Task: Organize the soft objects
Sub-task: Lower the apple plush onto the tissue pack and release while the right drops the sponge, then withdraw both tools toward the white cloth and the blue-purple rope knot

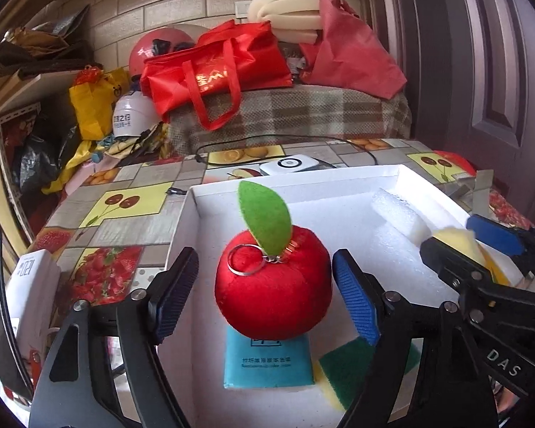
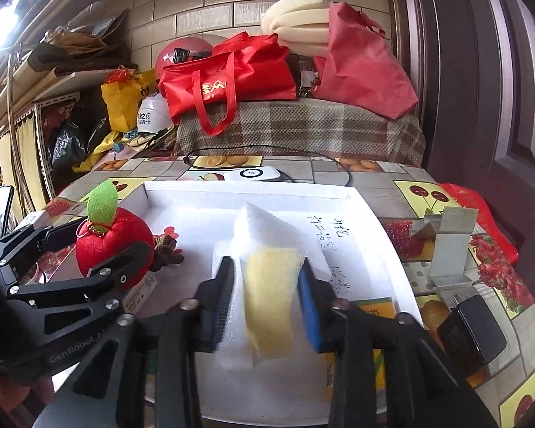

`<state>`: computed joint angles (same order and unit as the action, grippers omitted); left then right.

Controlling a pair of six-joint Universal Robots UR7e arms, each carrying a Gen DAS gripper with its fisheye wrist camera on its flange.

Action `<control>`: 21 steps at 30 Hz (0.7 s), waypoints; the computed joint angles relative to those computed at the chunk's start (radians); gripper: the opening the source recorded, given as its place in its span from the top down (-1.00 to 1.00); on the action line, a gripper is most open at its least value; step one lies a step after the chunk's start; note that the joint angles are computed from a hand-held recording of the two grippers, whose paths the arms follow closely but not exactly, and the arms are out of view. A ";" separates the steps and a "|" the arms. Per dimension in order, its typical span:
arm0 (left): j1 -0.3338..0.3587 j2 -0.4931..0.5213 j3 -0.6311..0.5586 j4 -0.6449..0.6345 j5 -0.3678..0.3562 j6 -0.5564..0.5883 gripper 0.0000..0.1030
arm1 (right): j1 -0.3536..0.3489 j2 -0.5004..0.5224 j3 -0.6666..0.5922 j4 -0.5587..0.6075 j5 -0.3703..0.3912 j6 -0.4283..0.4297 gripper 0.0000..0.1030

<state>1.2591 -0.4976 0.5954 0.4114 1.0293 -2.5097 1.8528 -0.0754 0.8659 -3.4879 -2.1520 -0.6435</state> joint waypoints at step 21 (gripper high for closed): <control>0.003 -0.129 0.244 -0.239 0.053 0.023 -1.00 | 0.002 -0.006 0.056 -0.188 0.015 -0.025 -1.00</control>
